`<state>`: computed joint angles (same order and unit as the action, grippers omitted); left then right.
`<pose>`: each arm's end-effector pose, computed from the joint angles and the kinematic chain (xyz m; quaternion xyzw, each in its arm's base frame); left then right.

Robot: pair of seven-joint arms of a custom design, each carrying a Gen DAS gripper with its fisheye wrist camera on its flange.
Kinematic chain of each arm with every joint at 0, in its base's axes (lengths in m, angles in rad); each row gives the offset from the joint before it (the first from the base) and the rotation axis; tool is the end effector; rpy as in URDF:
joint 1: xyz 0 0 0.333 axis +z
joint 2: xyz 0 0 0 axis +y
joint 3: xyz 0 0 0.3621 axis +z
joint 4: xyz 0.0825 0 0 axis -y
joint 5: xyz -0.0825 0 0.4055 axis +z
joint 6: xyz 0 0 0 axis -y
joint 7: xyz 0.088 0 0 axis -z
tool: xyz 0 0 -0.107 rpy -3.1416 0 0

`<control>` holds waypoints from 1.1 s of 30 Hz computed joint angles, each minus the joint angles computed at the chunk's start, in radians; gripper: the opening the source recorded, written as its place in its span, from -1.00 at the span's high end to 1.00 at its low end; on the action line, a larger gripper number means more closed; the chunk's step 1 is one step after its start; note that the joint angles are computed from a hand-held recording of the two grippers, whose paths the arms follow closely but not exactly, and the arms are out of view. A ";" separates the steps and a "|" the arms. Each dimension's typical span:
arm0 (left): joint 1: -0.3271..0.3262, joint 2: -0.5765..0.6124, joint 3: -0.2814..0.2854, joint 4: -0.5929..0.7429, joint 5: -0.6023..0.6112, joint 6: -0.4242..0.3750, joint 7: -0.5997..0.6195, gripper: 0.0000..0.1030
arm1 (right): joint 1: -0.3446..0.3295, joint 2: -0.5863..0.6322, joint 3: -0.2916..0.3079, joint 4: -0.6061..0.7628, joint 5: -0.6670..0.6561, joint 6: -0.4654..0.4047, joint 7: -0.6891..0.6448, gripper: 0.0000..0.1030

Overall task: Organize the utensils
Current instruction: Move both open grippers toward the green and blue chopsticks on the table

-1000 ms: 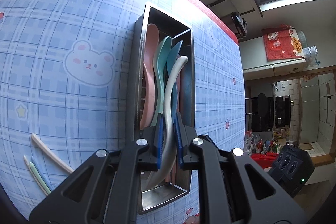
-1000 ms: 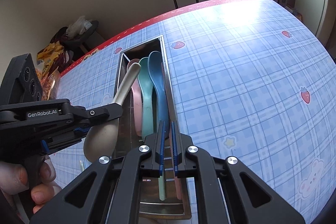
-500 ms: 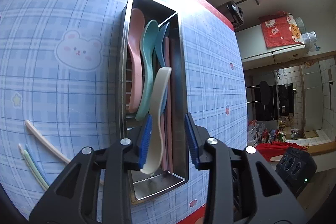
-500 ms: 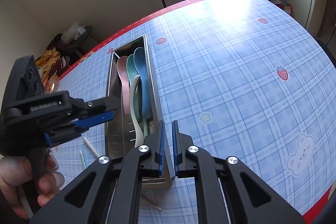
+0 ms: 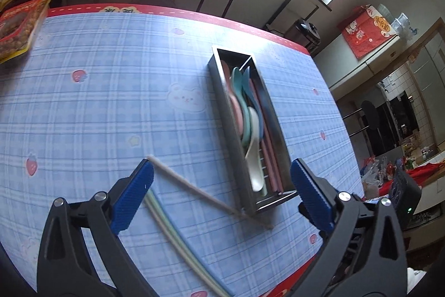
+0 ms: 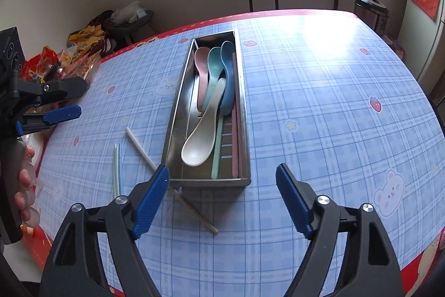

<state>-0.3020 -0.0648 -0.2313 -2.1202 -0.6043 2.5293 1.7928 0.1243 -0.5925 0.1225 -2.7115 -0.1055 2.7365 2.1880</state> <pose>0.5035 -0.2933 0.5261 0.5480 -0.7761 0.3091 0.0424 0.3761 0.1024 0.5000 -0.5702 0.7617 -0.1694 0.2568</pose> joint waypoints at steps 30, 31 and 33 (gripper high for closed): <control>-0.041 -0.154 0.035 -0.334 0.143 0.030 -0.065 0.36 | 0.101 0.018 0.031 -0.018 -0.020 -0.109 0.024 -0.66; -0.043 -0.151 0.034 -0.332 0.141 0.030 -0.061 0.36 | 0.103 0.021 0.028 -0.018 -0.018 -0.105 0.021 -0.66; -0.043 -0.144 0.028 -0.324 0.152 0.027 -0.065 0.36 | 0.102 0.023 0.027 -0.017 -0.018 -0.101 0.019 -0.66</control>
<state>-0.3447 -0.2088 -0.2034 -2.4443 -0.4525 2.5559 1.7276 0.2266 -0.5696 0.1499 -2.7288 -0.1230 2.6358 2.2065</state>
